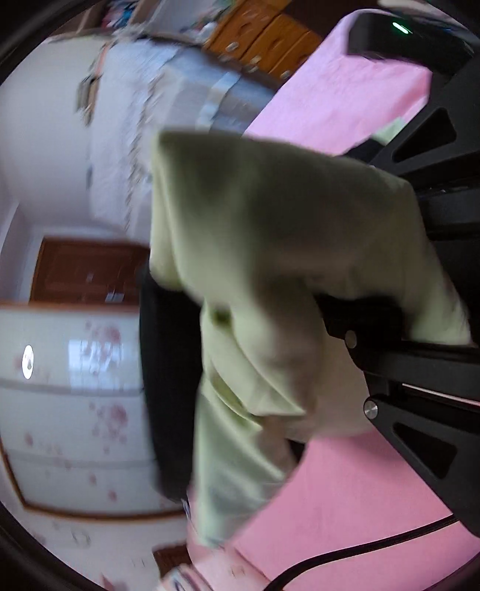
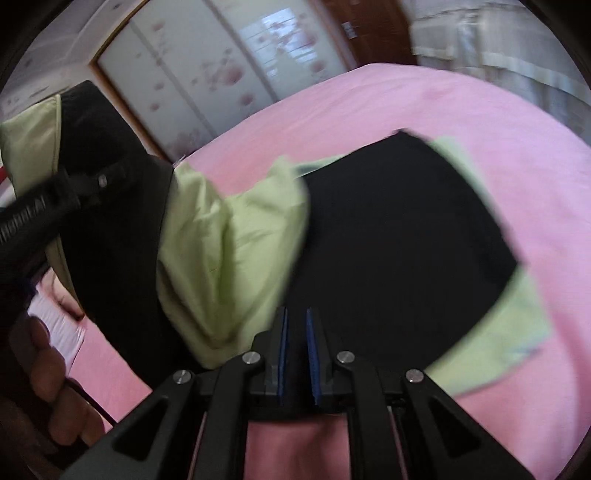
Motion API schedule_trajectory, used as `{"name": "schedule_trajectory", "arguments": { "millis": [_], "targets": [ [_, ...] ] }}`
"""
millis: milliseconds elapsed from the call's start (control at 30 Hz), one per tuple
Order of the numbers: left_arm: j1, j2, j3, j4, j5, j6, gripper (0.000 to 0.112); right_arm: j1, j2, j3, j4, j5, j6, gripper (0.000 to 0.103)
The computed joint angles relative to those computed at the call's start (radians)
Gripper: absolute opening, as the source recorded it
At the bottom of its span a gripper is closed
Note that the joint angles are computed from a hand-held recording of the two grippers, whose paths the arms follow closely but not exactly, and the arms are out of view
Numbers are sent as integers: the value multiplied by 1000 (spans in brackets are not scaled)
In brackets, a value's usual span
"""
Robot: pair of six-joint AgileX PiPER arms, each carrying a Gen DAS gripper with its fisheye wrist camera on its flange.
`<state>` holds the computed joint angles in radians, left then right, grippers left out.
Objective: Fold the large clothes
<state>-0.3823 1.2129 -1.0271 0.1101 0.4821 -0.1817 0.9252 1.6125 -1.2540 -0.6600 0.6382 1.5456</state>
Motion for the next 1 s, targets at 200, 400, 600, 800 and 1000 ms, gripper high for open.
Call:
{"name": "schedule_trajectory", "arguments": {
  "millis": [200, 400, 600, 800, 1000],
  "targets": [
    [-174, 264, -45, 55, 80, -63, 14, -57, -175, 217, -7, 87, 86, 11],
    [-137, 318, -43, -38, 86, 2, 14, -65, -222, 279, -4, 66, 114, 11],
    [-115, 249, -38, -148, 164, 100, 31, -72, -262, 297, -3, 38, 104, 11],
    [-65, 82, 49, -359, 236, 264, 47, -141, -300, 281, 85, -18, -30, 20],
    [90, -59, 78, -402, 329, 316, 48, -198, -275, 230, 278, -97, -221, 46]
  ]
}}
